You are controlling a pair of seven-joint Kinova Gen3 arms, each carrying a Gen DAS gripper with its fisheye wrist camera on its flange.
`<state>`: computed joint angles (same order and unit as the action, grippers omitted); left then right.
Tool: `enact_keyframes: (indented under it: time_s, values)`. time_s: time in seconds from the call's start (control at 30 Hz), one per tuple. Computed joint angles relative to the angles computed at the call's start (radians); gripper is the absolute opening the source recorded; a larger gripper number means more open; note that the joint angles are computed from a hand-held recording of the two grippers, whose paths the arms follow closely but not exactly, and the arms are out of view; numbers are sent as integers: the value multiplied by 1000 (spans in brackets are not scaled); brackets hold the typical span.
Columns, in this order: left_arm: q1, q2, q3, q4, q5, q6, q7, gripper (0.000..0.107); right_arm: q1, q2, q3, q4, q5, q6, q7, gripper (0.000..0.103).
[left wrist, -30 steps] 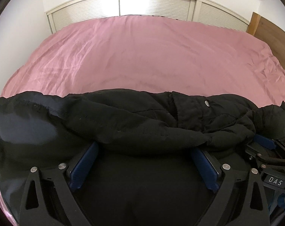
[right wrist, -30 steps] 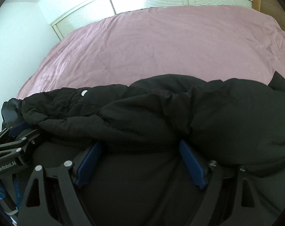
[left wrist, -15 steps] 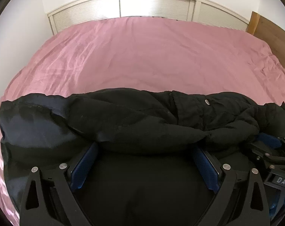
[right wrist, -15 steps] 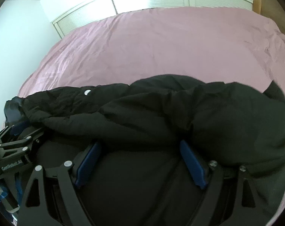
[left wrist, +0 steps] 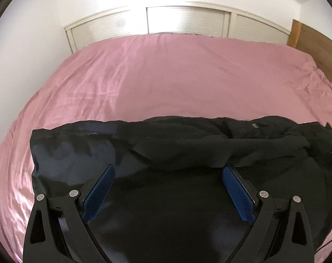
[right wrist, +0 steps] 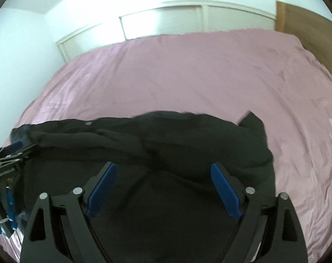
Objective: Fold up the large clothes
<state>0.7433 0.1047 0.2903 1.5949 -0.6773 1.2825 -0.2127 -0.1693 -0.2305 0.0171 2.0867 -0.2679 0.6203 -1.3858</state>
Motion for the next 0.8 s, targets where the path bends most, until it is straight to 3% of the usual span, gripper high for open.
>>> enact_keyframes:
  time_s: [0.13, 0.27, 0.53, 0.7, 0.8]
  values:
    - [-34, -7, -18, 29, 26, -39, -3, 97, 26, 67, 20, 5, -9, -15, -7, 88]
    - [-56, 2, -25, 40, 38, -75, -21, 98, 49, 132, 61, 4, -107, -30, 75, 92]
    - [-162, 1, -73, 98, 187, -237, -83, 102, 146, 270, 18, -47, -225, -22, 147, 103]
    - [-181, 9, -78, 84, 226, -235, -130, 102, 135, 272, -17, -67, -107, -25, 38, 103]
    - [-159, -11, -65, 73, 195, -187, -108, 102, 142, 227, -17, -62, -106, -6, 52, 103]
